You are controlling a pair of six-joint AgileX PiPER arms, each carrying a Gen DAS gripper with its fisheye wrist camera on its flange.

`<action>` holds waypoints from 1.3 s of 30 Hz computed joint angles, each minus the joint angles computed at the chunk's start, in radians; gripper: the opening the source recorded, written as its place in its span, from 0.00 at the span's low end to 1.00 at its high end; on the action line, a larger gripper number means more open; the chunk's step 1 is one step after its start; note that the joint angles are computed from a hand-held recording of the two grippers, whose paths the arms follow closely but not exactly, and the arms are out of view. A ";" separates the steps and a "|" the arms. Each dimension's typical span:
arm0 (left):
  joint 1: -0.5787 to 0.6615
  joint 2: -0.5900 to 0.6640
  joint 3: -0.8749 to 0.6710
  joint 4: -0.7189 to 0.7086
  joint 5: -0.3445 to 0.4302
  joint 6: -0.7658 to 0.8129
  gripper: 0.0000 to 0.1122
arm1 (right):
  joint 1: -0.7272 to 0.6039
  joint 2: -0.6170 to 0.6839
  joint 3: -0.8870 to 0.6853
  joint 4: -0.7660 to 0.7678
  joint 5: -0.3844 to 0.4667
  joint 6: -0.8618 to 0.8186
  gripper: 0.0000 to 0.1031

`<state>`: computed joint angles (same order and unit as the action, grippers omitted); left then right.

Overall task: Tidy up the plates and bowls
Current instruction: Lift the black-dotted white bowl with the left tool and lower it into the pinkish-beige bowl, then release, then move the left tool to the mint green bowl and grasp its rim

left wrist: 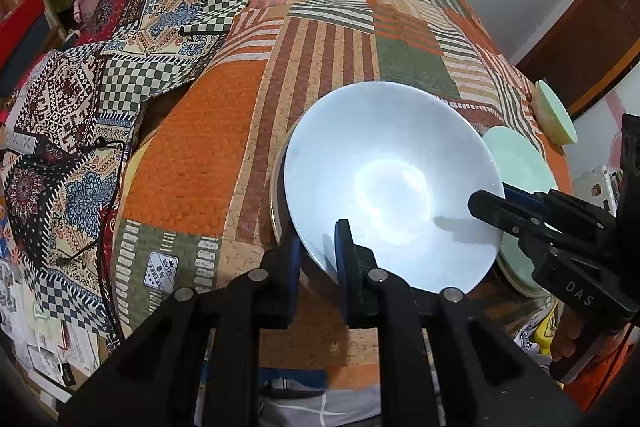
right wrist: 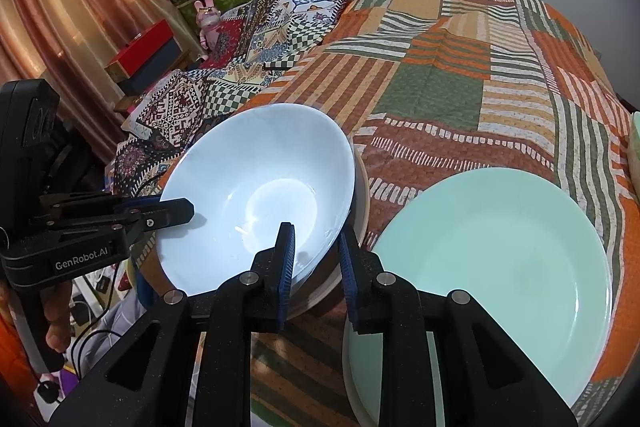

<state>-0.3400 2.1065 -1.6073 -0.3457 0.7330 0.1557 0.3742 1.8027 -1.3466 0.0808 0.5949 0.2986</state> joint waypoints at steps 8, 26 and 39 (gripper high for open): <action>-0.015 0.003 -0.016 0.060 0.013 -0.050 0.15 | 0.026 -0.029 0.012 -0.148 -0.005 0.120 0.20; -0.084 -0.163 0.015 0.193 -0.081 -0.150 0.28 | -0.063 -0.202 0.123 -0.134 -0.054 0.096 0.27; -0.310 -0.063 -0.367 0.271 -0.037 -0.253 0.41 | -0.348 -0.532 0.269 -0.189 -0.069 0.051 0.46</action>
